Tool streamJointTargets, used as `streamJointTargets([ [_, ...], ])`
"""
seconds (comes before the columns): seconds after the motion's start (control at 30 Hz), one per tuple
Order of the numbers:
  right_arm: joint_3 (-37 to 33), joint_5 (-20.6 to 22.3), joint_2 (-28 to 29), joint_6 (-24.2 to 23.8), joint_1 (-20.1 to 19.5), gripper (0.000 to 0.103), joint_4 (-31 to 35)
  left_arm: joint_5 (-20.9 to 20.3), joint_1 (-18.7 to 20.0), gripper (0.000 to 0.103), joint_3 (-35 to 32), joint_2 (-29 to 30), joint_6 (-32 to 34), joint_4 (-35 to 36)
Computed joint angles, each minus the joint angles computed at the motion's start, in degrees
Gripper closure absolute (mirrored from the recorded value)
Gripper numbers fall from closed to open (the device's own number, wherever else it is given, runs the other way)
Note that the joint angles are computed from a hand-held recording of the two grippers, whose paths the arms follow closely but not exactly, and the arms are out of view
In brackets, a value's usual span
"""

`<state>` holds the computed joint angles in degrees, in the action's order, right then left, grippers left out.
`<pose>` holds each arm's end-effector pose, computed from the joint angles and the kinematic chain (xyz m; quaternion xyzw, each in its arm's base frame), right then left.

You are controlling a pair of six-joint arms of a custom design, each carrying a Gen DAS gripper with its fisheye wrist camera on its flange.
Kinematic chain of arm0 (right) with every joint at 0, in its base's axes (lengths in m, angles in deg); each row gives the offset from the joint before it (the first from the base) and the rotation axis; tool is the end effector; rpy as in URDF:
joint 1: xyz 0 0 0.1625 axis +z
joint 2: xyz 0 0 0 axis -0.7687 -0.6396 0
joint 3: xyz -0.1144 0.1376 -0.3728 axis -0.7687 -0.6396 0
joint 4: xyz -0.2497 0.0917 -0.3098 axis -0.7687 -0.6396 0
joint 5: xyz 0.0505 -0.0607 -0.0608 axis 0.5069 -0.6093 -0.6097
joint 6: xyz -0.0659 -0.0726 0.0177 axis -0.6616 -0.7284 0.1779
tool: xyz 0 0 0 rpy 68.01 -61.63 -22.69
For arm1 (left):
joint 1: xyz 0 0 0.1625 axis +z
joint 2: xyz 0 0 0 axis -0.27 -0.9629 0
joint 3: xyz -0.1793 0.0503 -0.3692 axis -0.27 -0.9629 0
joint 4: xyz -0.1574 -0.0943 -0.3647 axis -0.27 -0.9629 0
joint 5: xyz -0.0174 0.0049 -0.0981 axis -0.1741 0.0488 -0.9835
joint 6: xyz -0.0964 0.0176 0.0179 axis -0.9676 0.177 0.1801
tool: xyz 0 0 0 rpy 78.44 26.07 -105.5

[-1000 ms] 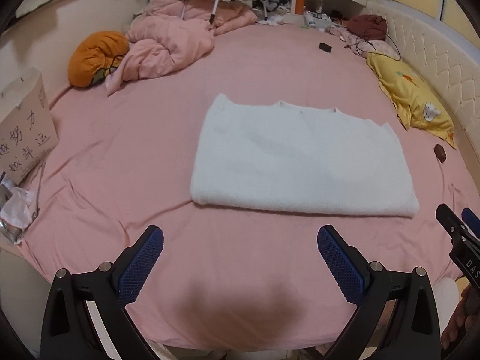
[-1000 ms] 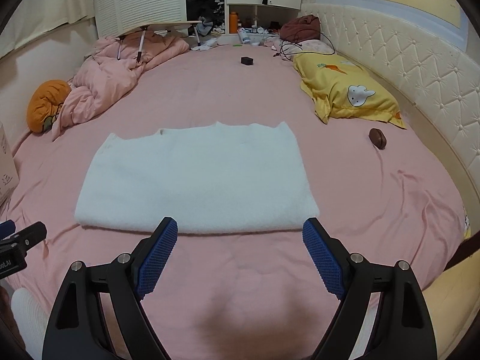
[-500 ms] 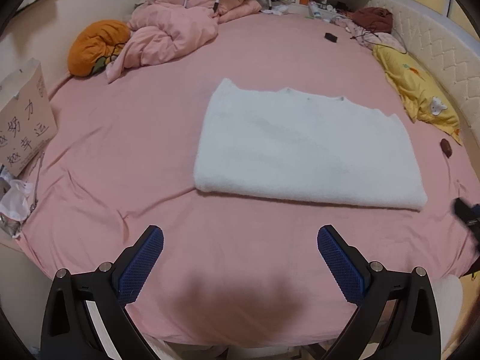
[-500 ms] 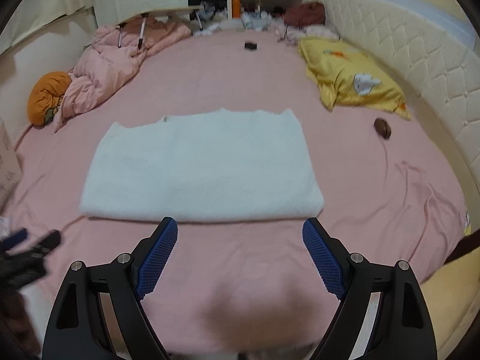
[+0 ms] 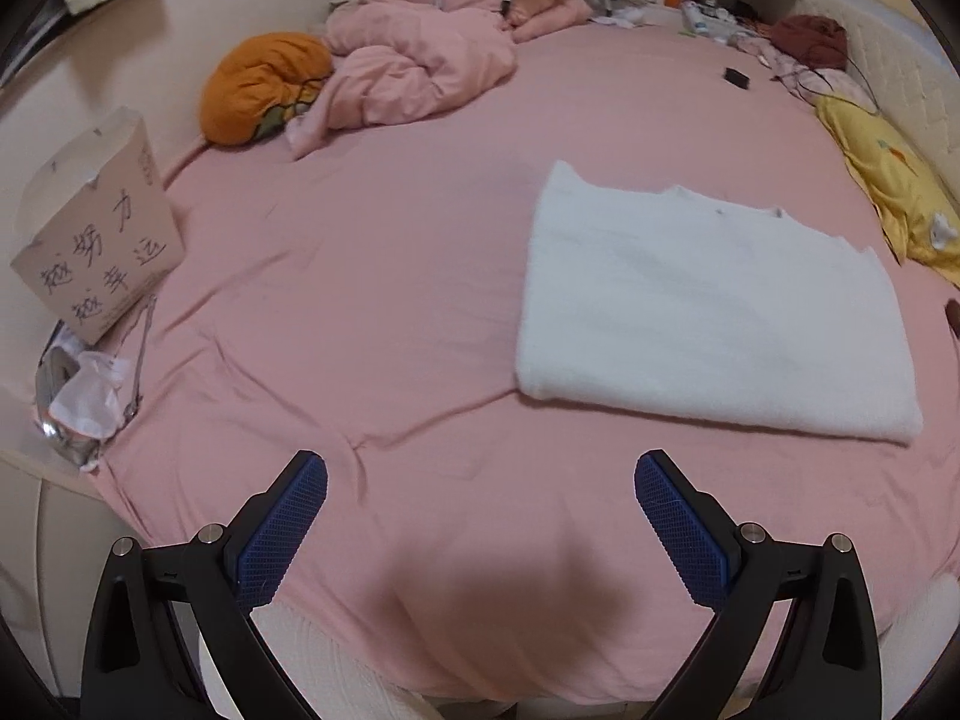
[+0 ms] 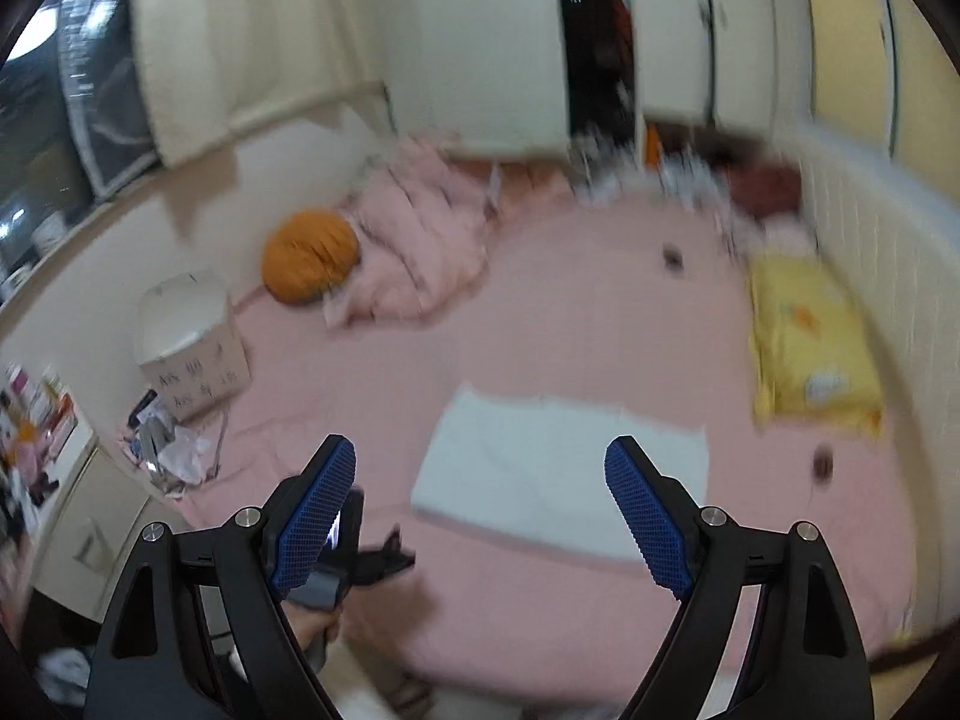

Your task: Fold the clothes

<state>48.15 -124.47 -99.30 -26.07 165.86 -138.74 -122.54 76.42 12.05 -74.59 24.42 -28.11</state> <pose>0.4179 -0.7330 0.4122 0.1346 -0.8429 0.4027 0.3304 -0.2531 -0.8861 0.1470 0.1756 0.8773 -0.1985 0.4002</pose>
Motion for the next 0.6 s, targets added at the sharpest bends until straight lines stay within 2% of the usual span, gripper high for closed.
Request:
streamJointTargets([
  [0.03,-0.6,-2.4,0.8,-0.4,-0.1,0.017,-0.5,-0.2,0.1,0.000,-0.7,0.2,-0.5,0.5],
  [0.07,-0.8,-3.6,1.0,1.5,-0.6,0.017,0.7,-0.5,0.1,0.000,-1.2,0.4,-0.8,1.0],
  [0.13,-3.8,-5.0,1.9,10.5,-1.2,0.017,8.9,-0.8,0.0,0.000,-2.3,0.8,-0.7,1.7],
  [0.17,-4.9,-5.8,2.3,13.2,-1.6,0.018,12.5,-0.6,-0.1,0.000,-2.4,1.0,-0.3,1.6],
  [0.33,0.0,-6.8,-0.6,18.0,-3.1,0.018,19.0,-0.6,-0.3,0.000,-3.5,2.1,0.7,2.0],
  [0.4,0.2,-3.9,-1.8,23.1,-3.8,0.018,25.3,-1.0,-0.4,0.000,-4.2,2.6,0.4,3.0],
  [0.5,-1.6,-2.4,-0.3,20.2,-3.8,0.017,24.3,-1.7,-0.4,0.000,-5.3,3.3,0.1,4.2],
  [0.6,-0.2,-0.9,-1.0,18.3,-3.9,0.018,21.0,-1.8,-0.5,0.000,-6.5,4.0,0.4,5.0],
])
